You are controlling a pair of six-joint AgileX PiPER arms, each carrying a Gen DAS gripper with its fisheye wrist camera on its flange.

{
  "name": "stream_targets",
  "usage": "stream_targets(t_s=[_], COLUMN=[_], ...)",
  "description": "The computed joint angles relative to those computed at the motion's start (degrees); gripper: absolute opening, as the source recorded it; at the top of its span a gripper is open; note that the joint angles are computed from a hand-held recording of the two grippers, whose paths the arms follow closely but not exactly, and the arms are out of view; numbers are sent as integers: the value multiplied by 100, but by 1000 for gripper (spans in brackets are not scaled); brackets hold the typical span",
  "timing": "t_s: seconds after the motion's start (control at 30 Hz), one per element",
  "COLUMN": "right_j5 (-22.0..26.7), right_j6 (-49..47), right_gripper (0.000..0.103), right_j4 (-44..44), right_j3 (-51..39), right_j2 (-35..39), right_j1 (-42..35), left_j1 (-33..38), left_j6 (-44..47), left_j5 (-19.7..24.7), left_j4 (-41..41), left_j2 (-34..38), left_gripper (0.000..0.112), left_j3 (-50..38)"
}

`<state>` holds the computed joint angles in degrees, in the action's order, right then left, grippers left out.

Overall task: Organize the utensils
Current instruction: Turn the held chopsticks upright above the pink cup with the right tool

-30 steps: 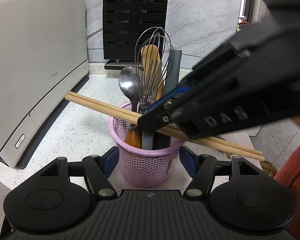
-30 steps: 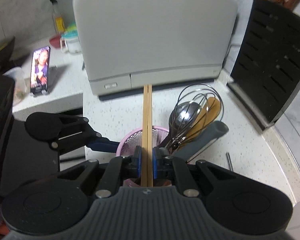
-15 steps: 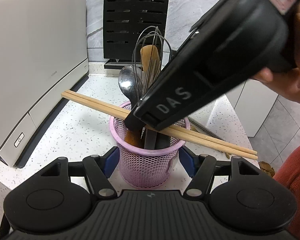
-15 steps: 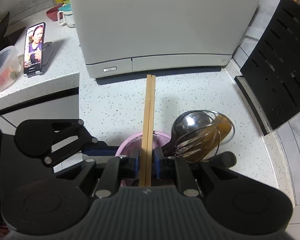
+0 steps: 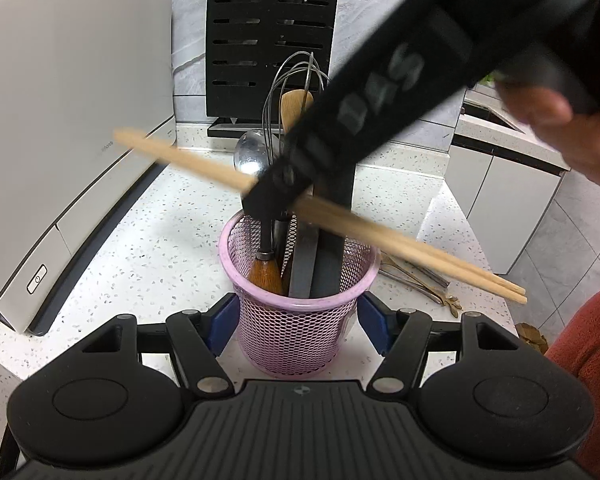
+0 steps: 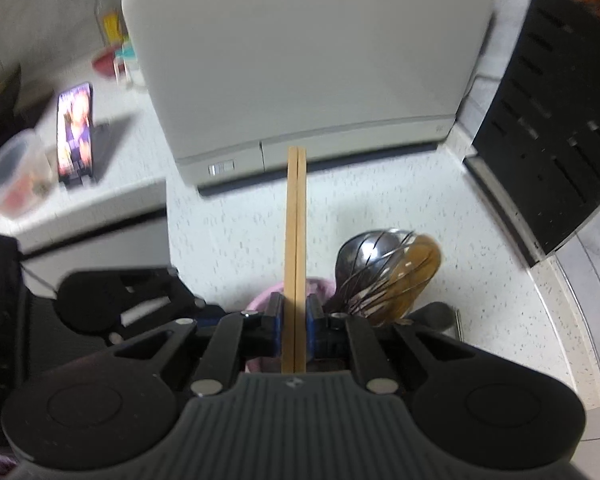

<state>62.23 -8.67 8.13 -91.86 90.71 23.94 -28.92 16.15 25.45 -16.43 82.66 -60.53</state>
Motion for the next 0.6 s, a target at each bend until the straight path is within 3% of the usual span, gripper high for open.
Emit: stream_targets(t_s=[0.13, 0.27, 0.43, 0.5, 0.6], right_j5=[-1023, -2390, -4517, -5486, -6997], right_j6=[-122, -429, -621, -344, -1315], right_gripper=[9, 9, 9, 9, 9], right_j4=[408, 860, 1635, 1517, 2632], right_j3=[926, 2012, 3415, 3914, 4538], right_j2=[-709, -1479, -2219, -2361, -2404], right_j1=[-178, -244, -155, 36, 383], left_j1=[4, 6, 19, 23, 26], left_j6=[11, 15, 55, 69, 83], left_j5=[1, 2, 6, 9, 10], left_j4=[-10, -13, -43, -55, -66], left_j2=[-7, -4, -9, -7, -1], left_gripper=[75, 75, 75, 75, 75], left_j3=[7, 5, 9, 7, 2])
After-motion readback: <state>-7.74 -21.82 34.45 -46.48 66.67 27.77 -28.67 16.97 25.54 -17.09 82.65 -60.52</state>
